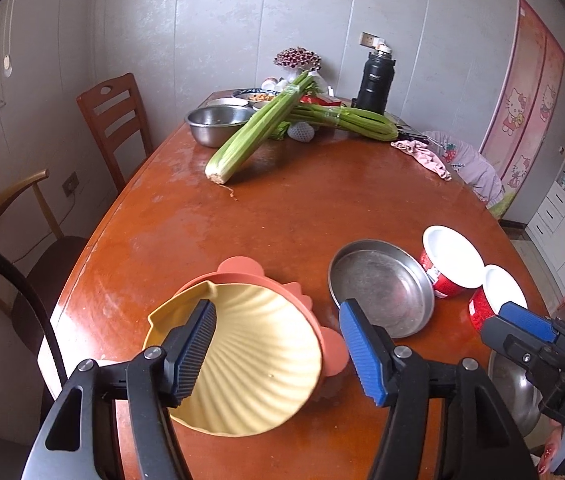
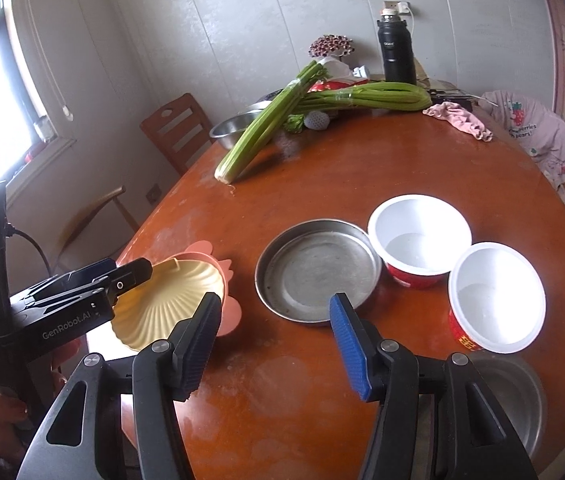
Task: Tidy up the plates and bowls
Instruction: 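Open the left tool and withdraw it from the stacked plates, then reach the left tool to the silver metal plate rim and grasp it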
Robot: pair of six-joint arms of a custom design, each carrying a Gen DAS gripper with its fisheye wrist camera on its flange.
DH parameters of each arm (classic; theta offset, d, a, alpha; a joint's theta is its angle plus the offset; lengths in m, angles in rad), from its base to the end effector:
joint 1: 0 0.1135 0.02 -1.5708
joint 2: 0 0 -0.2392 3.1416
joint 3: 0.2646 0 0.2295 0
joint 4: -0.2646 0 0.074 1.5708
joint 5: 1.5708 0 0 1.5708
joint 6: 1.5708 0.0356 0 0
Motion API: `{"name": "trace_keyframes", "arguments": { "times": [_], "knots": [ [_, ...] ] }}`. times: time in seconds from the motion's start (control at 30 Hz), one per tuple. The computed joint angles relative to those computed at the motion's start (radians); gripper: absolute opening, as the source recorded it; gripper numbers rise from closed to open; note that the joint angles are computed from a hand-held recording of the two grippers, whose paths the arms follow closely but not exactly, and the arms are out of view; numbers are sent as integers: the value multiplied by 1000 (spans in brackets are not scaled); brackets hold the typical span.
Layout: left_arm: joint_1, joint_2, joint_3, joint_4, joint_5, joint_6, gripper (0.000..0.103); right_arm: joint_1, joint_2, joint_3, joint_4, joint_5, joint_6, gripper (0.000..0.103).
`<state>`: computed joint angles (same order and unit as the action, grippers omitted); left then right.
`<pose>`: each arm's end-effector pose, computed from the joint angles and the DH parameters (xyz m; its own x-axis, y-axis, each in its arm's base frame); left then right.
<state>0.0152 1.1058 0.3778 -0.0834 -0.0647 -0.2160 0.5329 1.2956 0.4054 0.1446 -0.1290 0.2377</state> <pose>0.1934 0.0052 0.1453 -0.6955 -0.2245 -0.6825 -0.2137 0.9716 -0.1018 0.1883 0.1164 0.1352 -0.7057 -0.1451 -0.6935 -0.4312 0.8647 0.2578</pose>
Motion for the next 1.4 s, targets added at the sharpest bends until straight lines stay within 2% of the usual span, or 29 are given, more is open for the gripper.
{"name": "trace_keyframes", "arguments": {
  "times": [0.27,0.47,0.7,1.07,1.4],
  "knots": [
    [-112,65,42,1,-60,-28,65,-87,-7,-23,-4,-46,-15,59],
    [-147,152,85,22,-60,-20,65,-131,47,-10,9,-67,-24,59],
    [-121,319,190,36,13,37,65,-129,183,68,15,-55,-15,59],
    [-62,627,437,7,96,117,65,-112,429,242,-6,-47,16,59],
    [-70,807,572,-10,102,141,65,-97,567,370,-78,-12,28,60]
  ]
}}
